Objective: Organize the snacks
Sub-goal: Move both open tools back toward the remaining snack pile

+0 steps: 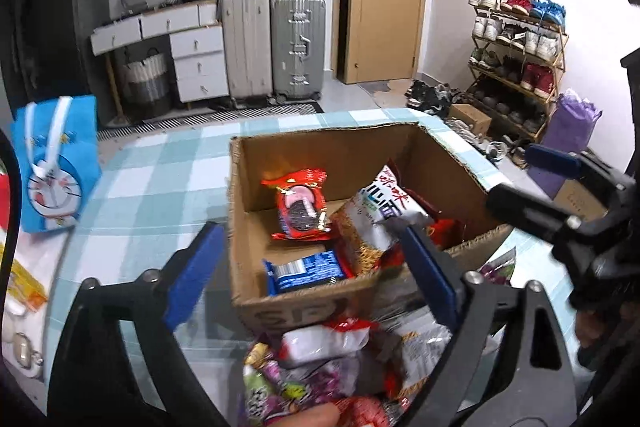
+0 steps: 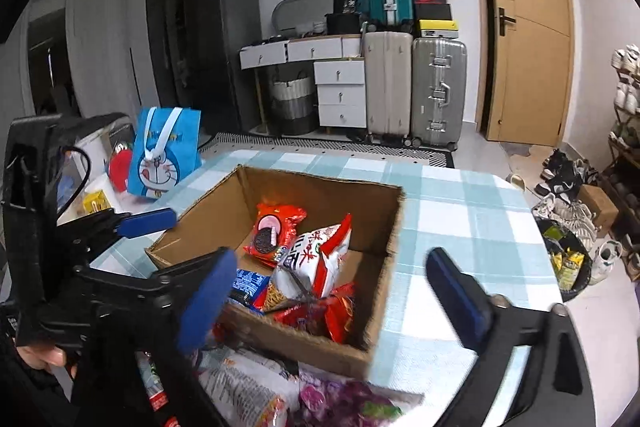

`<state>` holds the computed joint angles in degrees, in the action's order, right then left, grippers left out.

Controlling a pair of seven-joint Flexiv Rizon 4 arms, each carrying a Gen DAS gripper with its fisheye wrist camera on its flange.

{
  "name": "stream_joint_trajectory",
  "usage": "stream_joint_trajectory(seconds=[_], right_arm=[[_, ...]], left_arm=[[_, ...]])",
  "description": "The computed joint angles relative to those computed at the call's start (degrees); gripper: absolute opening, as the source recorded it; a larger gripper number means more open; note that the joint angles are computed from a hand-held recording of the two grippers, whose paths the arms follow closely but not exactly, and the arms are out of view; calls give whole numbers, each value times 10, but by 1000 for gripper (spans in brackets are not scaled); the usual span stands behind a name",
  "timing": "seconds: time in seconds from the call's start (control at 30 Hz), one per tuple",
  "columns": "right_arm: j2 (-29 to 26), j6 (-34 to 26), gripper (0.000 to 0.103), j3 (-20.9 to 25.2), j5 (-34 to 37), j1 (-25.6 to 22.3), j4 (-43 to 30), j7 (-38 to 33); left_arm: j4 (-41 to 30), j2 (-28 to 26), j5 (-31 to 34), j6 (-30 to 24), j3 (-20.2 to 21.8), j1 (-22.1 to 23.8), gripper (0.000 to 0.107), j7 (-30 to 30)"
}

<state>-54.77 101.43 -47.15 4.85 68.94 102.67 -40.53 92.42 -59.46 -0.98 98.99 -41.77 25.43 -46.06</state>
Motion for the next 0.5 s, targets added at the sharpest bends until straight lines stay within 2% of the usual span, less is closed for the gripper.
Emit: stream_joint_trajectory(seconds=[0.07, 0.13, 0.3, 0.5], right_arm=[[6, 10, 102, -8, 12, 13, 21, 3], [21, 20, 102, 6, 18, 12, 38, -4], [39, 11, 102, 8, 31, 31, 70, -9], [54, 12, 102, 21, 36, 43, 105, 0]], left_arm=[[22, 0, 13, 19, -16, 21, 102, -1], [43, 7, 23, 19, -26, 41, 102, -7], [108, 29, 54, 42, -30, 87, 102, -27], [148, 32, 80, 51, -30, 124, 102, -46]])
